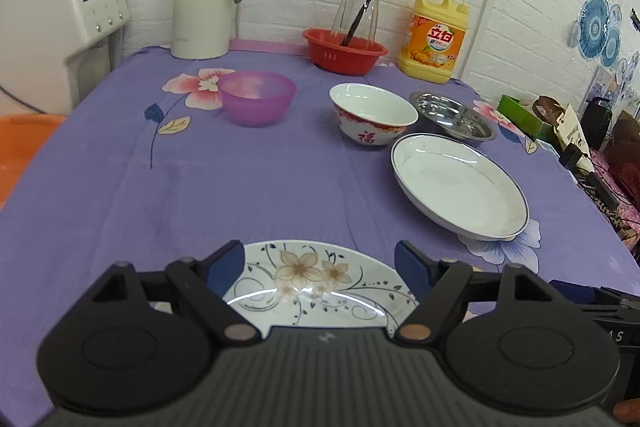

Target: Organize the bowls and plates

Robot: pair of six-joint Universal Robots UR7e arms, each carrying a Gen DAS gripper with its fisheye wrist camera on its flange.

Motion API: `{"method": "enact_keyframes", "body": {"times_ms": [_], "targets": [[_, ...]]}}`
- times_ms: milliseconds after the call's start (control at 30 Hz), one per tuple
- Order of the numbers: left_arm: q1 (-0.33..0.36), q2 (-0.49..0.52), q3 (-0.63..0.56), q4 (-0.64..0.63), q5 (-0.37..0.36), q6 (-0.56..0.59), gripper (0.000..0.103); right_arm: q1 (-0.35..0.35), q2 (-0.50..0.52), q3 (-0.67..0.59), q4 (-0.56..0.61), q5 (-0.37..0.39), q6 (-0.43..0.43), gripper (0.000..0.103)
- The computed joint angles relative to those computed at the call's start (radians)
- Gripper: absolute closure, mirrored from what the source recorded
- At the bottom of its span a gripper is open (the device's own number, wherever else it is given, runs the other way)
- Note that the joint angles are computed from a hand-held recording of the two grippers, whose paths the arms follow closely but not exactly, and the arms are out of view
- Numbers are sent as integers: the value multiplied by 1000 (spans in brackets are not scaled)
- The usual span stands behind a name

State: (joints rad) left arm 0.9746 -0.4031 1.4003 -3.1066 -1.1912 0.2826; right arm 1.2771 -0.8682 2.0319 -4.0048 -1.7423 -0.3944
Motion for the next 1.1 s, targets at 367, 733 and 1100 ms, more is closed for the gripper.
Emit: {"method": "enact_keyframes", "body": {"times_ms": [367,733,1100], "targets": [[-1,85,-177,154,-23,-15,25,-28,-39,-50,45,61,5,0],[-15,362,-715,527,-37,-139,22,-4,26,-368,270,-103,-131,0],[-15,531,-988,673,16,-82,23,-7,55,-381,281,-123,-192,0]]}}
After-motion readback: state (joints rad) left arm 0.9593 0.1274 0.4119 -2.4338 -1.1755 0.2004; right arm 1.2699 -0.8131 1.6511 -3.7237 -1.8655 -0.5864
